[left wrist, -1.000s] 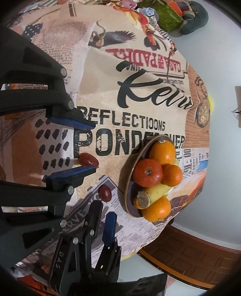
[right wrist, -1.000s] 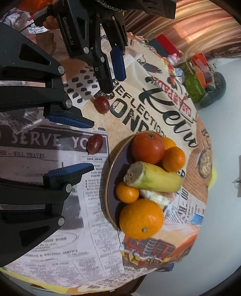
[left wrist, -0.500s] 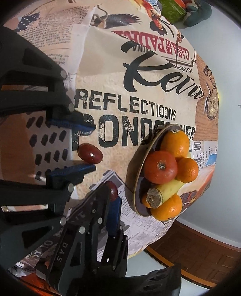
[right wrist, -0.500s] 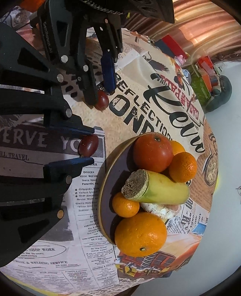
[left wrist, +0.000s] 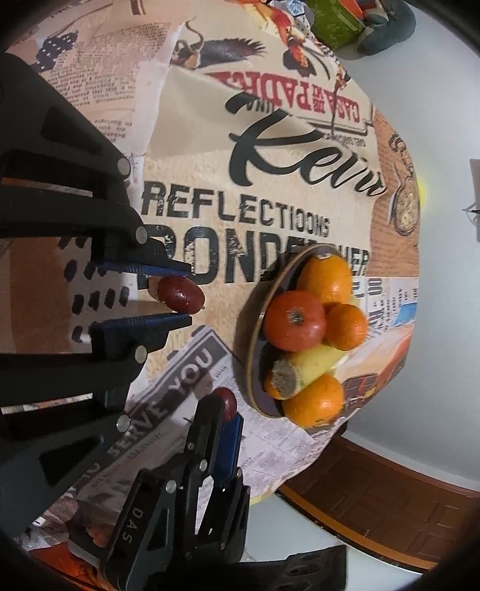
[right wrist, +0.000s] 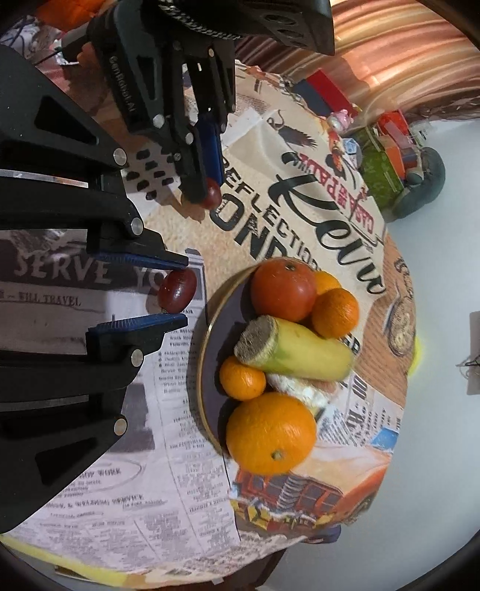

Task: Organize fruits
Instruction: 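Carry both dates onto the grey plate and open both grippers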

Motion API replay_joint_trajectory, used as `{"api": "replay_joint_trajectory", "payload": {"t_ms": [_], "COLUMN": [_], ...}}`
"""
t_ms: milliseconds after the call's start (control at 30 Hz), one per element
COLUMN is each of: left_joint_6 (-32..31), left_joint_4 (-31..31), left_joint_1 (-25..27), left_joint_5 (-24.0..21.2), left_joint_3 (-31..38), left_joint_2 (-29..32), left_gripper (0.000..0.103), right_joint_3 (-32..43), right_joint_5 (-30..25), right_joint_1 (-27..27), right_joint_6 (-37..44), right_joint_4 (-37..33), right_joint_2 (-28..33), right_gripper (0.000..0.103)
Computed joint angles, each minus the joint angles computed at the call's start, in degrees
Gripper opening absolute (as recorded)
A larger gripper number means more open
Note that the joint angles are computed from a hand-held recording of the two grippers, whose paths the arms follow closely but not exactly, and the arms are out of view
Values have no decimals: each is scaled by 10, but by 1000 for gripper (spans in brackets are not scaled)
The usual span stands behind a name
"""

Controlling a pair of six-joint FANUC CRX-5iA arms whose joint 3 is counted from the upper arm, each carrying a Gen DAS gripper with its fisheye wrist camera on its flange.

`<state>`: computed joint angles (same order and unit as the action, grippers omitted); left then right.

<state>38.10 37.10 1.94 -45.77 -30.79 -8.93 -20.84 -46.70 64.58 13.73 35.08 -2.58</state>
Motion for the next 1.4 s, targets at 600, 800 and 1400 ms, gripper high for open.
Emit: {"api": "replay_joint_trajectory", "payload": {"t_ms": [600, 800, 1400], "left_joint_6": [-21, -20, 4], "left_joint_4": [60, 71, 58], "left_joint_1": [-39, -62, -101], "left_joint_5": [46, 61, 89], "left_joint_3": [17, 38, 128], "left_joint_2": [-31, -6, 91], "left_gripper": [19, 19, 19], "right_joint_3": [-38, -45, -28], "right_joint_5": [-56, -53, 2], "right_joint_1": [11, -6, -76], "right_joint_6": [-107, -117, -58], "right_joint_4": [125, 142, 133], "right_joint_2": [-58, -67, -40], "right_gripper": [22, 22, 22]}}
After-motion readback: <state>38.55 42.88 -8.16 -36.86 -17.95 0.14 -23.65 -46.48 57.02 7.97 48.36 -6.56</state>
